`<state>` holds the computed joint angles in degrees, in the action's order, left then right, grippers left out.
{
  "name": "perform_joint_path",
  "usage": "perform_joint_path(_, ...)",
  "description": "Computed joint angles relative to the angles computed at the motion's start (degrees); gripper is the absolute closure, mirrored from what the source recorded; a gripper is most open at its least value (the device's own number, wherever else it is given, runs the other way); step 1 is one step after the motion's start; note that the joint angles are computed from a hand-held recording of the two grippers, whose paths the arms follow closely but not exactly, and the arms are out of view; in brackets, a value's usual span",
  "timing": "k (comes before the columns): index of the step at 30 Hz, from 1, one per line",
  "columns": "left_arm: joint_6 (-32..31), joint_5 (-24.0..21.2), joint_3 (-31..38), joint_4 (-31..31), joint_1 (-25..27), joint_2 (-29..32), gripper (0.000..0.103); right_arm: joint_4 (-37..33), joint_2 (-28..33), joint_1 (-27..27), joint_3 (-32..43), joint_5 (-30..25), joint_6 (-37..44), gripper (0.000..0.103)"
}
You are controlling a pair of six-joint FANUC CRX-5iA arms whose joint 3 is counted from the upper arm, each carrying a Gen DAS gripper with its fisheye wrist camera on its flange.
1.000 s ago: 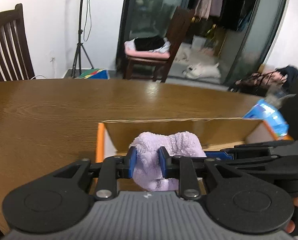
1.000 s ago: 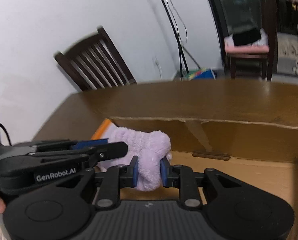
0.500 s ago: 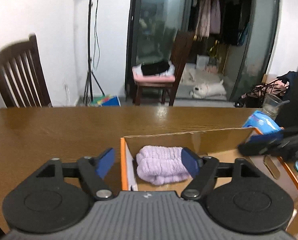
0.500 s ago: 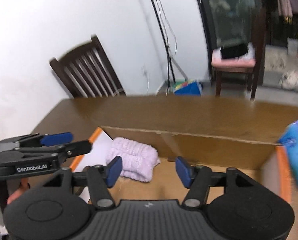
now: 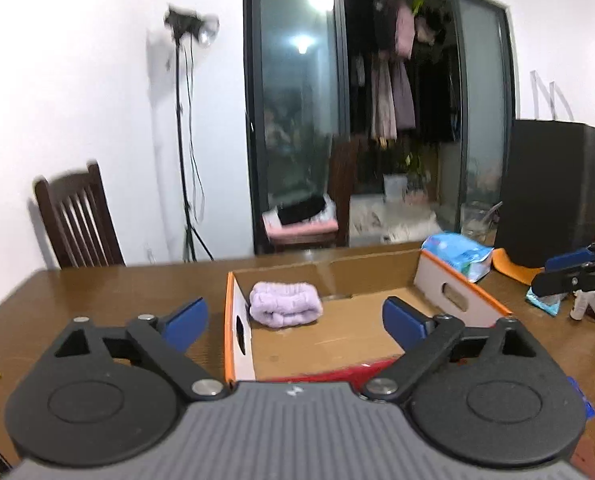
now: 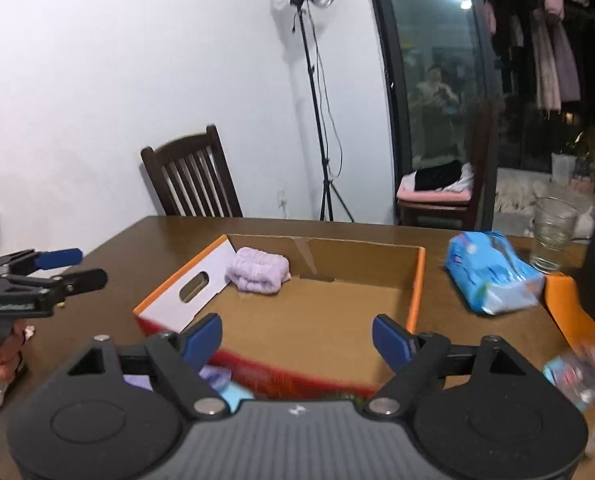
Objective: Organize soft objects
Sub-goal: 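Grasp the clear plastic bag with the left tool while the right tool grasps the white sponge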
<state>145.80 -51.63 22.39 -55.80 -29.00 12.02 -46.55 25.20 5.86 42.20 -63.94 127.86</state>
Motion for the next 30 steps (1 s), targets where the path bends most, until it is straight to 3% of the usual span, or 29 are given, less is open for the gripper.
perform_joint_path(2,5.1,-1.5,-2.2,-5.9,-4.7,-0.8,0.003,-3.7,-4.0,-2.2,-6.4,1.4,4.2,0.019)
perform_joint_path(5,10.6,-4.3,-3.8,-9.6,-9.4,-0.8,0.003,-8.2,-9.1,-5.0,-14.4,2.8,9.4,0.015)
perform_joint_path(10,18.9,-6.2,-7.7,-11.5,-14.5,-1.9,0.001,-12.3,-18.0,-7.4,-28.7,8.2,17.9,0.014)
perform_joint_path(15,17.7,-7.2,-9.1,-9.4,-15.9,-2.2,0.001,-16.0,-24.7,-8.5,-39.5,11.8,23.8,0.011)
perform_joint_path(22,20.7,-5.0,-12.4,-9.1,-16.7,-3.8,0.000,-17.0,-27.9,-8.2,-45.2,10.2,27.1,0.011)
perform_joint_path(27,22.6,-4.4,-14.7,-8.4,-17.3,-4.6,0.000,-11.8,-30.2,-4.4,-48.9,16.2,24.2,0.011)
perform_joint_path(30,24.7,-3.3,-16.4,-9.2,-18.0,-5.1,0.000,-10.1,-29.9,-3.7,-49.2,16.5,20.6,0.012)
